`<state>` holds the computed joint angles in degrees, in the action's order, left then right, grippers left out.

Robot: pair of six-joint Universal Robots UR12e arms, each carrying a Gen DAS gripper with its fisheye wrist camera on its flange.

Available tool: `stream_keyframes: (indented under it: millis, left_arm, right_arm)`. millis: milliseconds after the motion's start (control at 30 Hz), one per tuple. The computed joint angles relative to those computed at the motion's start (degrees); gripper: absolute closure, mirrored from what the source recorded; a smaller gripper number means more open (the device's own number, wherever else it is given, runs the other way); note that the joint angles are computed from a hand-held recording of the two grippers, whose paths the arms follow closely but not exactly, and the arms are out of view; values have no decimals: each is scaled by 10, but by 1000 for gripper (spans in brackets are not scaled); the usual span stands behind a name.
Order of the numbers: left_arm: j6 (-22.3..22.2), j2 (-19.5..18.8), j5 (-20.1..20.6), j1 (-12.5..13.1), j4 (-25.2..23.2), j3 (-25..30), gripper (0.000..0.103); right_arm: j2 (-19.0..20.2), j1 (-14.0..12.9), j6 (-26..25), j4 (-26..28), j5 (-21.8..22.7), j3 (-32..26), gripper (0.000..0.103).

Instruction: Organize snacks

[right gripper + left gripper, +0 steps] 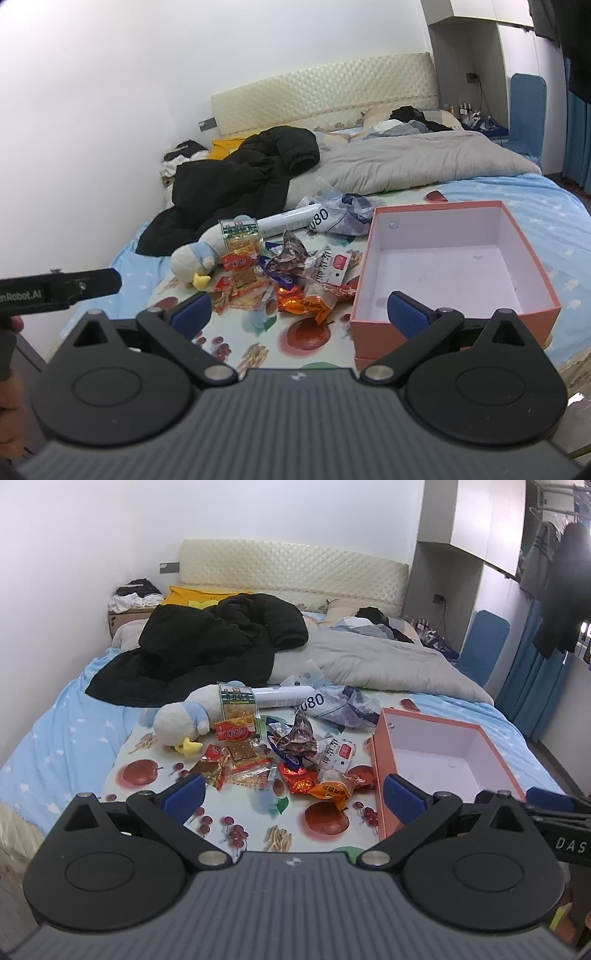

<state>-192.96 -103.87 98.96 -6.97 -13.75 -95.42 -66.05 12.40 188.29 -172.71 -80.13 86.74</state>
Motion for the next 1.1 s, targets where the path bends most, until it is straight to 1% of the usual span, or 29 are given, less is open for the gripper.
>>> stream_keyframes:
  millis: [100,200,267,367,467,567,633,767,833,867,933,1033,1100]
  left_arm:
    - [-13,-3,4,1,-1,0,0]
    - [-19,-9,-8,4,4,-1,0]
    - [-22,-13,-29,7,-16,4,0]
    - [-24,-21,-21,5,-15,7,0]
    - [-27,-26,-17,3,-17,12,0]
    - [-19,-30,-22,1,-17,12,0]
    - [-23,-32,-12,-4,-27,15,0]
    - [-39,-35,1,-8,-28,17,0]
    - [-44,-38,24,-13,-18,18,0]
    - [-40,-40,30,-14,-16,19,0]
    - [-37,-41,33,-15,-26,21,0]
    - [-30,-40,29,-16,-53,28,0]
    - [-38,-40,34,-19,-44,26,0]
  right_arm:
    - [3,2,-9,-33,-14,4,0]
    - [3,-3,6,-18,4,2,0]
    - [3,-4,8,-1,4,1,0]
    - [3,-3,14,7,-11,3,0]
    - [3,-5,22,2,-8,9,0]
    - [5,-6,24,3,-7,10,0]
    - [5,-8,19,-1,-1,13,0]
    - [4,-10,28,-11,0,19,0]
    - [4,-10,27,-6,-3,19,0]
    - [3,-10,26,-5,-3,19,0]
    - [3,-11,28,-9,-1,20,0]
    - [4,-11,29,-6,0,18,0]
    - [3,-14,28,-4,10,20,0]
